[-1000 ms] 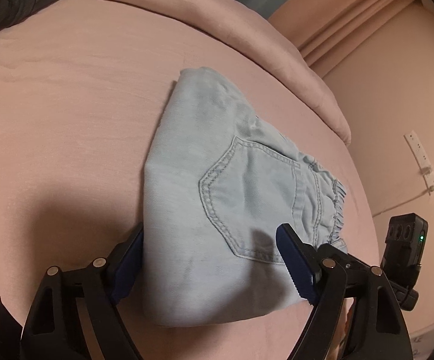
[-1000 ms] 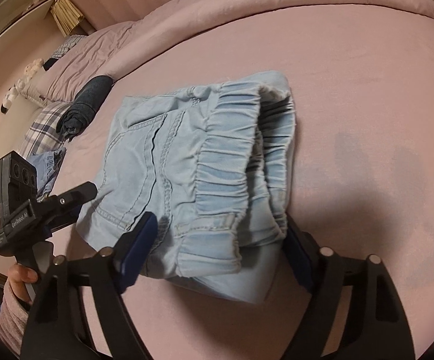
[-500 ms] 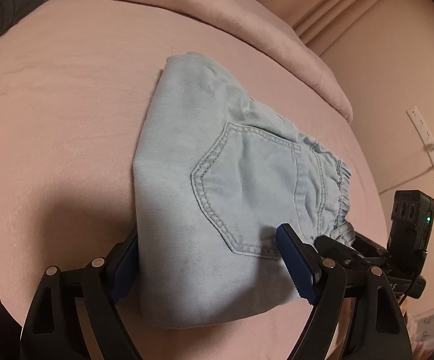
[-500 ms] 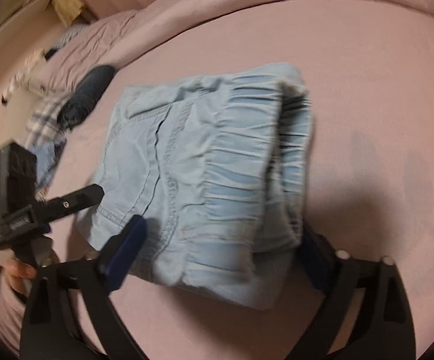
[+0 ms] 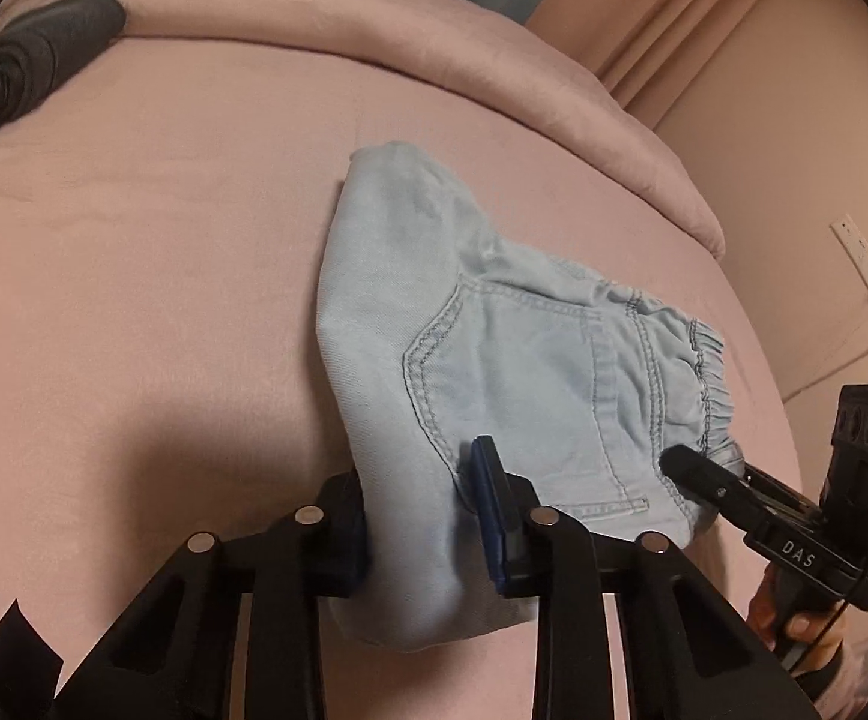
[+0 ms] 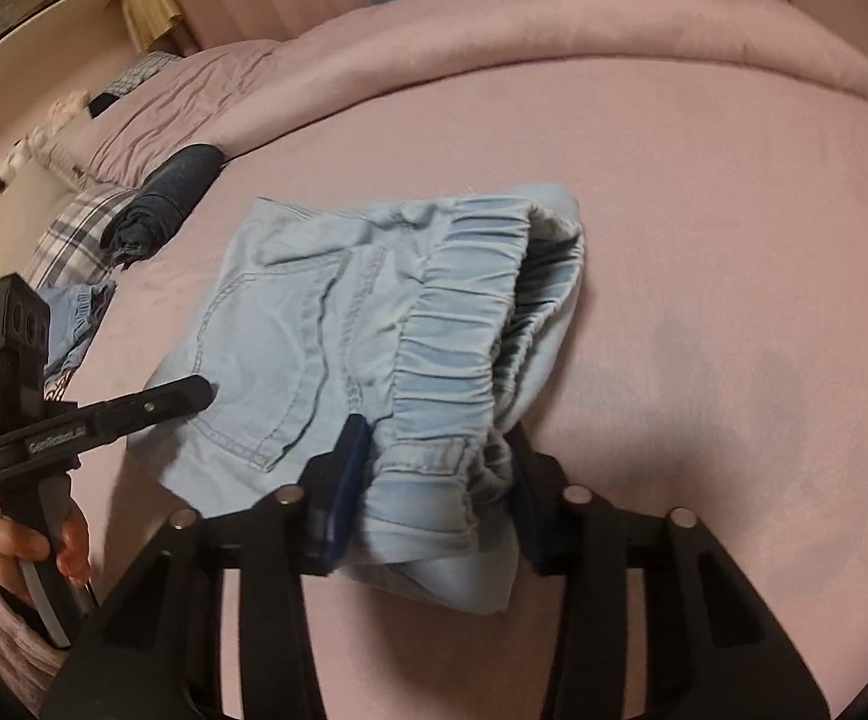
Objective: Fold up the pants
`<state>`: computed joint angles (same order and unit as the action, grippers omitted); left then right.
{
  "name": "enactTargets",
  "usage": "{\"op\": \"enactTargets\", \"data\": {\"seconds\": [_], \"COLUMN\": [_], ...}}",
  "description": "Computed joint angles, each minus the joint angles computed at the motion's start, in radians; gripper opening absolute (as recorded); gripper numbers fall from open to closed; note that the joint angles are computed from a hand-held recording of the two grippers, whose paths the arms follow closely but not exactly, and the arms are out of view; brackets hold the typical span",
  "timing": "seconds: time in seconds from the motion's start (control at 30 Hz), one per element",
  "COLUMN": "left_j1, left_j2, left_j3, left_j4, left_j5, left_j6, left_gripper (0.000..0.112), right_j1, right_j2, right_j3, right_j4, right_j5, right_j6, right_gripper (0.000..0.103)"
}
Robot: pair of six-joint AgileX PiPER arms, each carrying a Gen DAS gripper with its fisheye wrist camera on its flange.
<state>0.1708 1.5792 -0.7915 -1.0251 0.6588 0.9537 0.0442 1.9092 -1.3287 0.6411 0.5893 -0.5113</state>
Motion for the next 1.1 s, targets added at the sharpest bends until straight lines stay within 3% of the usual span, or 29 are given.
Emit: {"op": "enactTargets", "data": {"seconds": [0.27,0.67,0.97,1.1], "left_j1": [0.049,0.114,0.135,0.106], "left_j2": [-0.102,-0.222,-0.185,-0.115], "left_j3": [0.048,0.069,-0.052,-0.121], "left_j4": [-0.066,-0.107,-0.094,-0.096], "left_j5": [0.056,0.131,0.127,0.086], "left_j6": [0.074,0.103,0.071,0.047], "left_gripper": [0.015,0.014,0.014,0.014], "right_j1": [0.014,0.045,0.079,0.096], "right_j2": [-0.059,-0.133,-0.090,-0.036], "right_j3": [0.046,0.055,-0.093,-0.178], "right_j4": [0.044,0.099,0.053,0.028], "right_j5": [-0.049,-0.081,-0.067,-0.067], "right_j6": [-0.060,-0.151,-0.118,-0.095], "right_gripper": [0.031,0.030,0.030,0.030]}}
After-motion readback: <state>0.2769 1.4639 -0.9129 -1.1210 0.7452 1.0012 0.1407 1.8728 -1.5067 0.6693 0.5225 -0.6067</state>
